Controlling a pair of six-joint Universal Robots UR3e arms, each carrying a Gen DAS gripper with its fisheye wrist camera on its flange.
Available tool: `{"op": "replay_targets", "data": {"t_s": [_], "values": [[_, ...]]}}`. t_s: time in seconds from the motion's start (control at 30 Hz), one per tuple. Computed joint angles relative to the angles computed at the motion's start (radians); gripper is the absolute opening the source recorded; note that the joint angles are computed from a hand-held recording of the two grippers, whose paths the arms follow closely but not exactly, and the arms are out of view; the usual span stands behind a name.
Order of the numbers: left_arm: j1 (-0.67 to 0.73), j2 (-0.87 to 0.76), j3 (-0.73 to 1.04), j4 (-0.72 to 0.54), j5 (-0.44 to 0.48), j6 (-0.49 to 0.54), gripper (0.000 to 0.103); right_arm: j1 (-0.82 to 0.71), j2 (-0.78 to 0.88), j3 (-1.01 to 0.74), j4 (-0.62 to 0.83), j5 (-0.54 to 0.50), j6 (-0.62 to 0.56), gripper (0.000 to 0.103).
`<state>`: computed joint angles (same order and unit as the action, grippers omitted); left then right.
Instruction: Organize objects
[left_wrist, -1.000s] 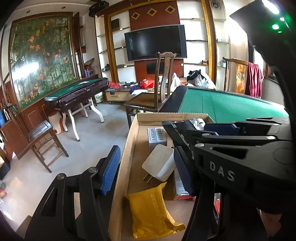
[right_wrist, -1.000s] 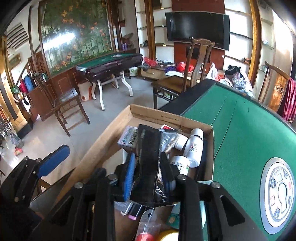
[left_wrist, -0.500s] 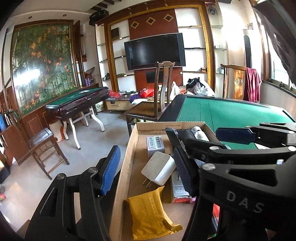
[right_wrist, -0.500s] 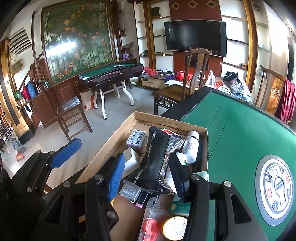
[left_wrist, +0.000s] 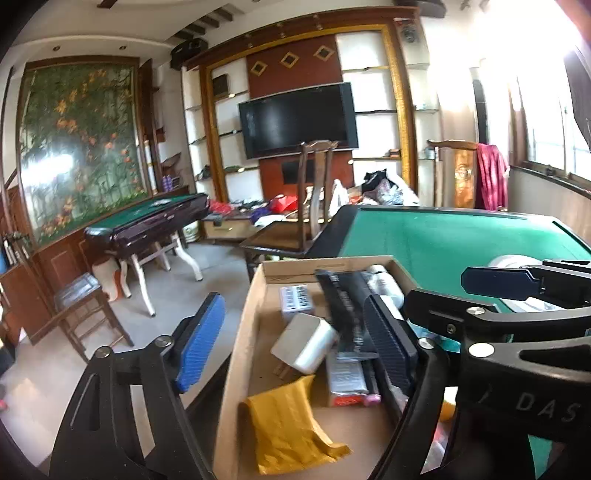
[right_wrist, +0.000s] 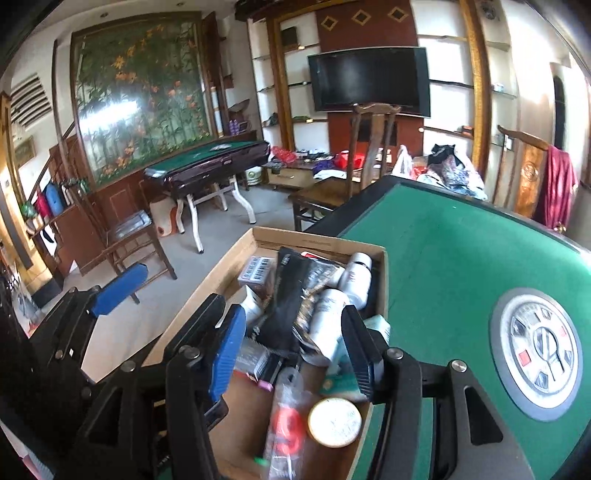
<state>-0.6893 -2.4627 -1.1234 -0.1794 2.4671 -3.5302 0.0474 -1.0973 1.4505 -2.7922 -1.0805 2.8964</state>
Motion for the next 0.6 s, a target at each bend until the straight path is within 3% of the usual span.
{"op": "replay_targets", "data": {"t_s": [0.17,0.3,0.47,0.6], "values": [[-0.04,0.064,-0.083,-0.056,-0.009,-0.09,0.08,-0.08,-0.137,0.239,-0.182,0.001,0.017,0.056],[-0.05,0.149,-0.181,-0.139,-0.026,-0.222,0.08,-0.163,-0.19,0.331,-0.162,0.075,0.022,0.065],[-0.08,0.195,-0.194,-0.275,0.044,-0.319,0.08,-0.195,-0.22,0.397,-0.151,0.113,-0.005,0.065],[-0.103,0.215,-0.191,-0.389,0.112,-0.413,0.08,-0.178,-0.274,0.507,-0.262,0.09,-0.037,0.065]]}}
